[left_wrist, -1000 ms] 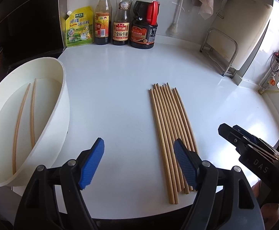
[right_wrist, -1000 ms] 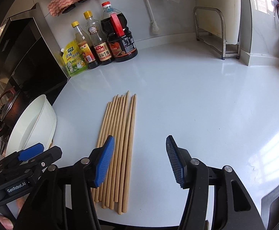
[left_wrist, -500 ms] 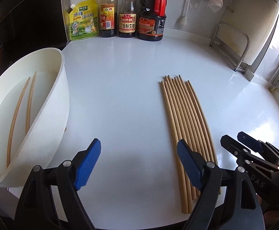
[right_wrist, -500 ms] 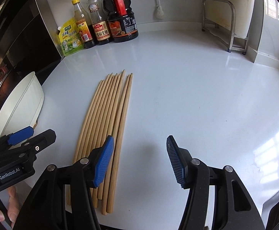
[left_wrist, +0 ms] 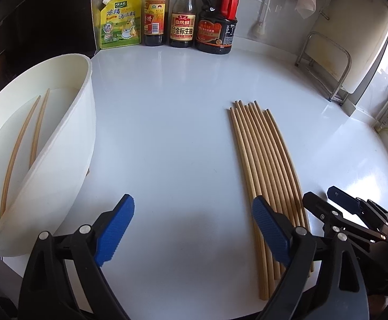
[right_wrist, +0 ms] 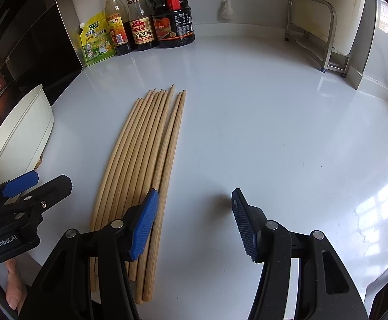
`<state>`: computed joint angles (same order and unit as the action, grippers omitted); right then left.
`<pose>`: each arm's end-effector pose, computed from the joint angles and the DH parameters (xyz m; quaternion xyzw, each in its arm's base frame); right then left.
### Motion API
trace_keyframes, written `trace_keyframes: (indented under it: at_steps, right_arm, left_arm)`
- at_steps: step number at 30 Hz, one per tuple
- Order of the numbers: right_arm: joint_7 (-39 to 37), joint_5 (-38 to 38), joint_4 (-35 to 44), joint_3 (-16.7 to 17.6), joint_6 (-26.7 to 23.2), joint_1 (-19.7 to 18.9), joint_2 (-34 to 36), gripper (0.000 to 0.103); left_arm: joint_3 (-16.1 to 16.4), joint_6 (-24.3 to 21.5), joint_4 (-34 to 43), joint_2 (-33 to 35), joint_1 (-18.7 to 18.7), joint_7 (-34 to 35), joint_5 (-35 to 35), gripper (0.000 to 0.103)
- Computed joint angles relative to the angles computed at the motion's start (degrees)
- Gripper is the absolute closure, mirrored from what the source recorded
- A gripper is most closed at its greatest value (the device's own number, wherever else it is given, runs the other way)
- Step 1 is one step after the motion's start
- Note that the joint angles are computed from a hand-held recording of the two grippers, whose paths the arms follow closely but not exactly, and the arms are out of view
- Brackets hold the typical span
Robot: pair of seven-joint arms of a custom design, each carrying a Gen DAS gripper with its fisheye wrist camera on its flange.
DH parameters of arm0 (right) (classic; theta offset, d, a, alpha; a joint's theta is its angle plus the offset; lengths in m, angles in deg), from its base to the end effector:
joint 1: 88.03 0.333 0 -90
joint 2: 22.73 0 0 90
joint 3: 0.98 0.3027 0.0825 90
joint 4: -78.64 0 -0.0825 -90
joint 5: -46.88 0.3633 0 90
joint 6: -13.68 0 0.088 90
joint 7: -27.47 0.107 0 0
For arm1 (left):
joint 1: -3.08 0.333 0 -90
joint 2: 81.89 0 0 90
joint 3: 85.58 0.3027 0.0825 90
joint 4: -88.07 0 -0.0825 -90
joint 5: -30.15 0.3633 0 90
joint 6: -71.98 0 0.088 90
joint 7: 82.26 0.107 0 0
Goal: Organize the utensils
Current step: 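Close the left tool on a chopstick while the right tool grasps another chopstick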
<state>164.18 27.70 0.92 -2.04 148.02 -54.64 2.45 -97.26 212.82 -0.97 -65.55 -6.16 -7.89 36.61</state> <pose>0.5986 0.3763 0.5266 -0.6460 0.6993 -0.1746 0.2515 0.6311 -0.2223 0.5507 -0.6275 0.7151 -0.2649 0.1574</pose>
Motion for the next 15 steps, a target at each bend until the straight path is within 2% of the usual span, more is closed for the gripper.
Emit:
trace_keyframes:
  at_steps: [15]
  right_arm:
    - [-1.00,-1.18,-0.77,-0.12,-0.28,0.41,-0.41,0.047]
  left_arm:
    - [0.00,-2.29,1.69,1.37,-0.35,-0.25,0.28,0.013]
